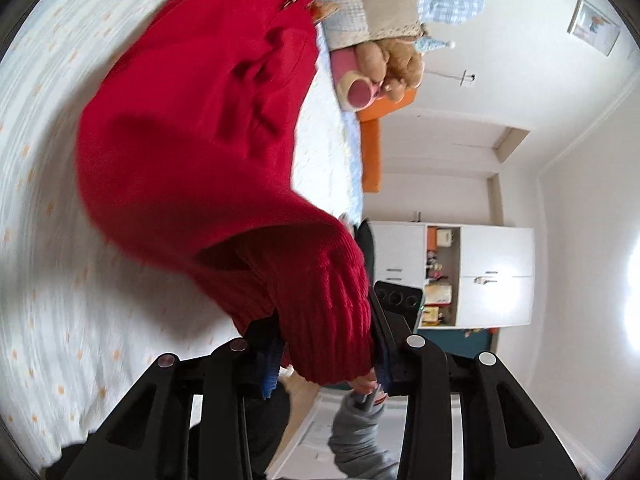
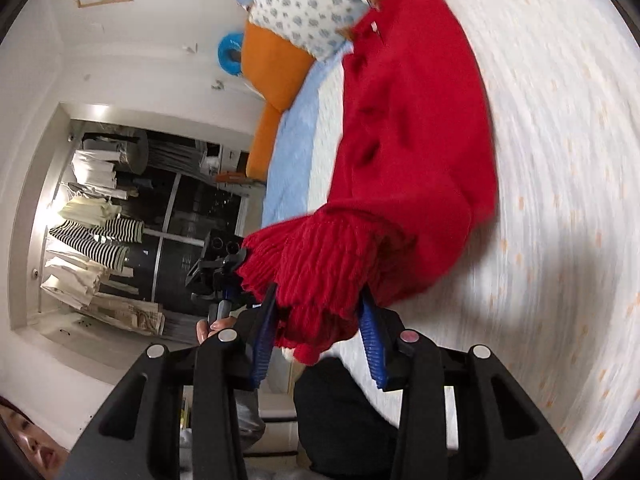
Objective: Fold large clothes
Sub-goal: 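Grasp the ribbed hem with both tools and fold it up toward the collar, then release the hem and lift both tools off the sweater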
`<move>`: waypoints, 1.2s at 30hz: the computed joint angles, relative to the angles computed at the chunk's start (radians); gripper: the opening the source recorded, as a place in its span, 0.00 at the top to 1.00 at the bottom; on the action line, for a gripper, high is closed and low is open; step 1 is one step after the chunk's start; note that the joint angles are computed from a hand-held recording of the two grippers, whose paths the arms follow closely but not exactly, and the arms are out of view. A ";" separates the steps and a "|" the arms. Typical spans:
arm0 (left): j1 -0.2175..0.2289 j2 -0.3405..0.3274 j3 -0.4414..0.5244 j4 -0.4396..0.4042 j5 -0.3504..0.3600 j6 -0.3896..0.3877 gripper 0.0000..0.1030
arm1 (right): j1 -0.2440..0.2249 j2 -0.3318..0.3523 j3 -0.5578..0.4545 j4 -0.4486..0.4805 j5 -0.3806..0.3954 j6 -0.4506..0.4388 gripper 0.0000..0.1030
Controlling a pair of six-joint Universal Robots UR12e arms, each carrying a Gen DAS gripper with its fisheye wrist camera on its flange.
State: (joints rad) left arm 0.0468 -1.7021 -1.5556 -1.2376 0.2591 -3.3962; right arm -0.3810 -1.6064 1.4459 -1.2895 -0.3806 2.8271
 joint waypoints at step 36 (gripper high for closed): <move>-0.015 -0.275 0.444 0.172 0.398 -0.082 0.03 | 0.146 0.244 -0.207 -0.730 -0.499 0.243 0.14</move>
